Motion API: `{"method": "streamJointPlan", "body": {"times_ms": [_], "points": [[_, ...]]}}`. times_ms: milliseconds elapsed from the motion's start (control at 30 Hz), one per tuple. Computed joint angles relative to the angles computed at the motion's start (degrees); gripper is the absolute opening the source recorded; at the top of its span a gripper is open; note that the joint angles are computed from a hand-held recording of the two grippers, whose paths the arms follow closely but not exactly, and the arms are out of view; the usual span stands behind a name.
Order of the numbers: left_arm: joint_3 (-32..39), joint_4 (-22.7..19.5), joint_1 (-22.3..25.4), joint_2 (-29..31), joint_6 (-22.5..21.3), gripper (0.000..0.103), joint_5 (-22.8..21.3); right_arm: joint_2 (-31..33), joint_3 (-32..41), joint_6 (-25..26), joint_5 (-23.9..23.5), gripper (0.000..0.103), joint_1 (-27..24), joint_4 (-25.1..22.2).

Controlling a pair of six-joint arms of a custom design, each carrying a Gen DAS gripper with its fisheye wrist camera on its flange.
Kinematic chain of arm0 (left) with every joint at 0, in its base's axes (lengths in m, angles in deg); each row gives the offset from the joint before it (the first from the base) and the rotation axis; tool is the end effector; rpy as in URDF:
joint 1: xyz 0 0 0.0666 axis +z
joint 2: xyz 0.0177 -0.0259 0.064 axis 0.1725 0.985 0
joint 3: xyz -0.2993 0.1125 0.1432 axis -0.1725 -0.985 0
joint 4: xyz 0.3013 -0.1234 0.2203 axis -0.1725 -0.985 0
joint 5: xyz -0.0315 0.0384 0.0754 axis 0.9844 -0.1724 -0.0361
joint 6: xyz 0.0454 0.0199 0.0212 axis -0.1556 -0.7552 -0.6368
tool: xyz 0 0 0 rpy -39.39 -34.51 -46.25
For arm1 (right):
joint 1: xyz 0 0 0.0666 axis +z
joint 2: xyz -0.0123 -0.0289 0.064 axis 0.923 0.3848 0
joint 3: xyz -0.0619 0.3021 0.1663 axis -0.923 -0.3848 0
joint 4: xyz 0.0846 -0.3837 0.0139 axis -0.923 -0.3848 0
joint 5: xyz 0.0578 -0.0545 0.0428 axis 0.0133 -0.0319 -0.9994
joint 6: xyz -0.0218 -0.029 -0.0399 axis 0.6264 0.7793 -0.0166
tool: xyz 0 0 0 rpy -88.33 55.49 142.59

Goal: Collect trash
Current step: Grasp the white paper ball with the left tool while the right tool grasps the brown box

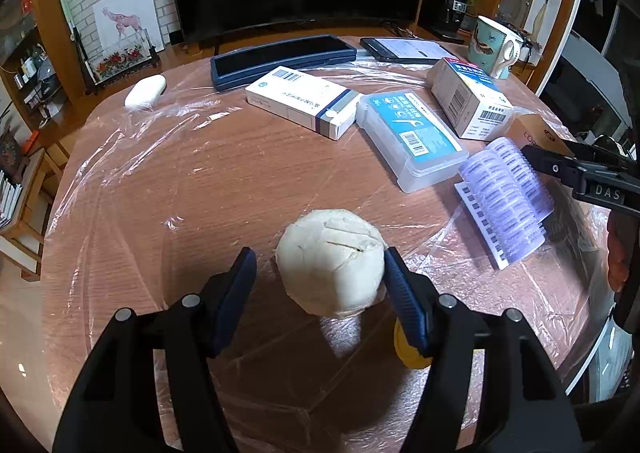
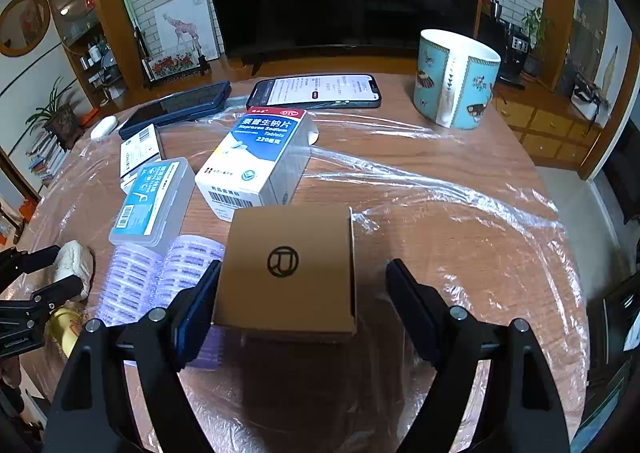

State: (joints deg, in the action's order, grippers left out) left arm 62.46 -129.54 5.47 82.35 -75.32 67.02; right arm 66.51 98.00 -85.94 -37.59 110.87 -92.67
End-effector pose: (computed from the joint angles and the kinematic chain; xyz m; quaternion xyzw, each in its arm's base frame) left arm 0.5450 -0.0532 0.4650 0.2810 0.9177 -0.0935 0.2649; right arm 0.3227 0.2856 0.5967 0.1057 0.9390 0.0522 0.3231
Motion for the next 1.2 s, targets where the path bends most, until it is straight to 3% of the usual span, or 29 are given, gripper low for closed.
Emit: {"method": "streamJointPlan", "body": {"times_ms": [333,500,1100,1200], "points": [[2.65,-2.76,-0.01,1.95,-1.09,0.068,1.37,1.03,1.03,-0.18,-1.44,0.080,-0.57,-0.56],[0.66,-1.49,-0.70,0.68,-3.27,0.084,0.98,1.35,1.45,-0.18,-1.09,0.080,-0.38,-0.95],[1.88,-1.10,-0.08,1.39,-0.85,0.084,2.70,0.58,0.48,-0.76,-1.58,0.080,-0.28,0.04],[0.92,0.08,-0.37,0.97,-1.44,0.077,2.03,0.65,0.55,-0.87,-1.70,0.080,-0.30,-0.06]]}}
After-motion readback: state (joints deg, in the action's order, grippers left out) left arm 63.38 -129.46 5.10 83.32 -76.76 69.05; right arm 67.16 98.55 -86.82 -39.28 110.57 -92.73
